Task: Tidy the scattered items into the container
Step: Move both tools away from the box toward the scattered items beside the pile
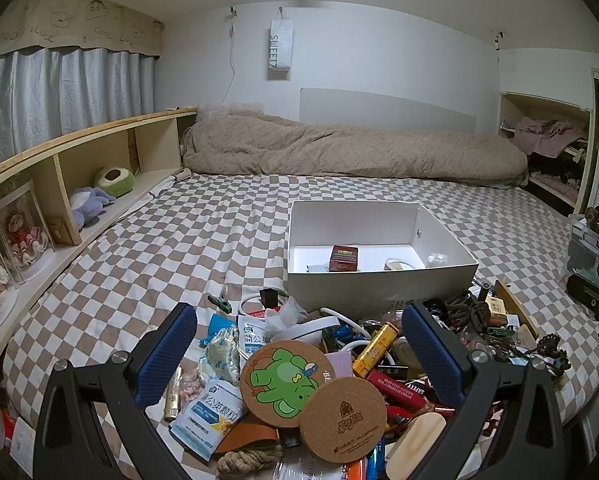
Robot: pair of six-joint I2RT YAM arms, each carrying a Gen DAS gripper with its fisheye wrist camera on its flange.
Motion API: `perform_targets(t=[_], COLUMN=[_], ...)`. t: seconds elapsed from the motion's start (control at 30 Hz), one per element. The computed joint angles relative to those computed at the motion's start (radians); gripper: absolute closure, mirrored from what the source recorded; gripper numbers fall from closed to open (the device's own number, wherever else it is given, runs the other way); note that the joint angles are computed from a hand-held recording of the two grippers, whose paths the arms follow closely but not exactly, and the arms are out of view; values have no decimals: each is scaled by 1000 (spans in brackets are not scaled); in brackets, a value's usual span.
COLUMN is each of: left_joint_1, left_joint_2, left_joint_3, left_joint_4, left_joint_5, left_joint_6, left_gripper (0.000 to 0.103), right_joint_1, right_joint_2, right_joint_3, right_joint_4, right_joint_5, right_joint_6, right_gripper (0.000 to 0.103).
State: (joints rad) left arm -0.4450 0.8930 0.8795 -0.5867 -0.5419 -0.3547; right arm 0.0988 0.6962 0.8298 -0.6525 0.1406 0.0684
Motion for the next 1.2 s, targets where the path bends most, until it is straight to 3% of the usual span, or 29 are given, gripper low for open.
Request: perform_targets(t=[0.53, 1.2], left_joint_1=[21, 371], left_joint_2=[-6, -86], left_joint_3=[8, -24], left_joint_4=[3, 12], left_joint_5=[15, 139], left_joint_6=[16, 99], left_gripper=[0, 0], right_joint_1=[-68, -526], right_joint_2=[-11, 34], right_joint_3=[10, -17], right_joint_4=[10, 46], right_joint_5=[-54, -250], right_joint_6=[-13, -116], right_gripper=[0, 0])
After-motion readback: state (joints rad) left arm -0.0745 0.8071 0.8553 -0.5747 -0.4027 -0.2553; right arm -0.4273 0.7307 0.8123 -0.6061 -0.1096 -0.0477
